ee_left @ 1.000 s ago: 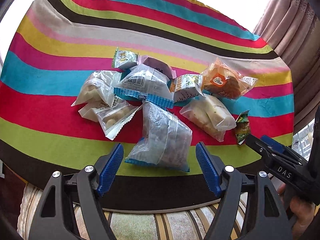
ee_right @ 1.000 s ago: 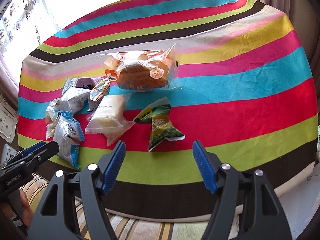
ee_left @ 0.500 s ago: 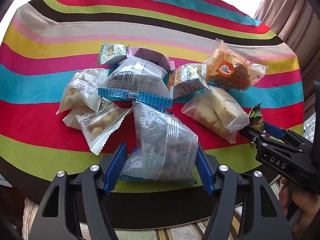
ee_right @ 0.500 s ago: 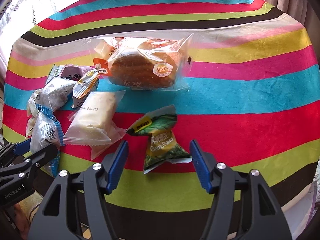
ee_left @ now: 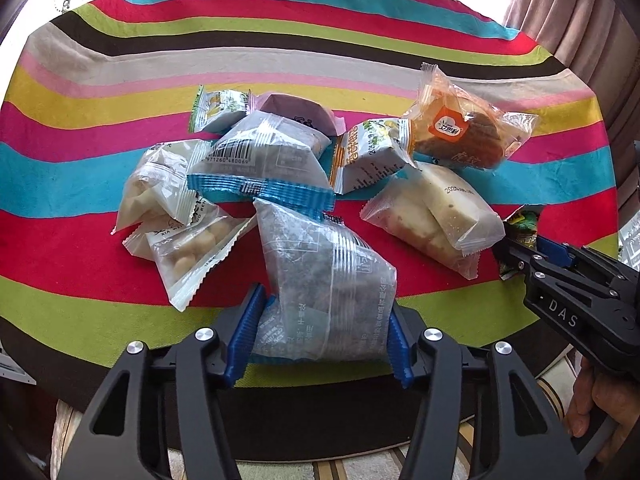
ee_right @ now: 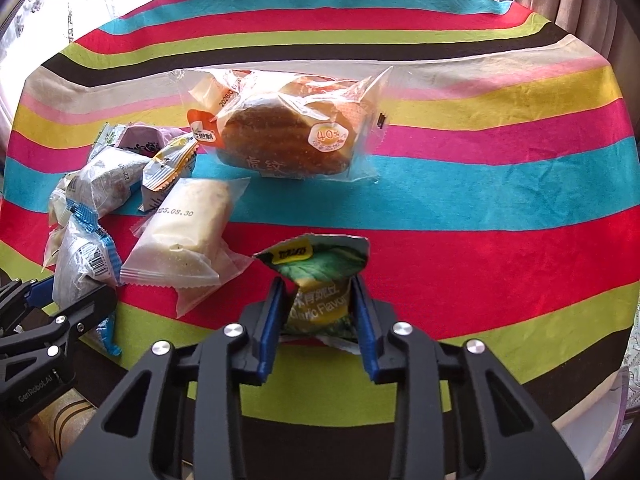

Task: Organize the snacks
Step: 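Grasp the clear bag of dark snacks with the left tool while the right tool grasps another green chip bag, then carry both bags to the white box and open both tools to drop them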

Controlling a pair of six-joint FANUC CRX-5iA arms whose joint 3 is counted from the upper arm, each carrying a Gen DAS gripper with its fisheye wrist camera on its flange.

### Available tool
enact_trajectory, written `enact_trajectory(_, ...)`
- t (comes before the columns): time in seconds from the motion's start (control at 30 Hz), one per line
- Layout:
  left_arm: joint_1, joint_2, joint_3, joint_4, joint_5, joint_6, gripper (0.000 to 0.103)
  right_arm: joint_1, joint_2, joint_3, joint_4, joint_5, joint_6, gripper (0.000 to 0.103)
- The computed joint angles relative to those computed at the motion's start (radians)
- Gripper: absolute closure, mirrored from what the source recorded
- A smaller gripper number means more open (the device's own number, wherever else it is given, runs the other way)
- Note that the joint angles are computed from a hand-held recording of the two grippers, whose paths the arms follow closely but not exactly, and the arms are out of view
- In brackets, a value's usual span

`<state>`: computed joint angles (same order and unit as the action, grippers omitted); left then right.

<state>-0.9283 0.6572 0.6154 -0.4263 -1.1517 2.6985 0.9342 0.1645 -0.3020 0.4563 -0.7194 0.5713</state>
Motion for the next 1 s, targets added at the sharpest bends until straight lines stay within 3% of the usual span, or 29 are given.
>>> enact_trajectory(0.63,-0.066,-0.076,-0.043,-0.085,-0.033,0.134,0.055,0.03,-0.216,-0.158,-0.008,0.023,-0.085,0.074)
enact_trajectory(1.0,-0.126,0.021,0.148,-0.074,-0.048,0.02,0.055,0.043,-0.424,-0.301,0.022,-0.076,-0.151,0.074)
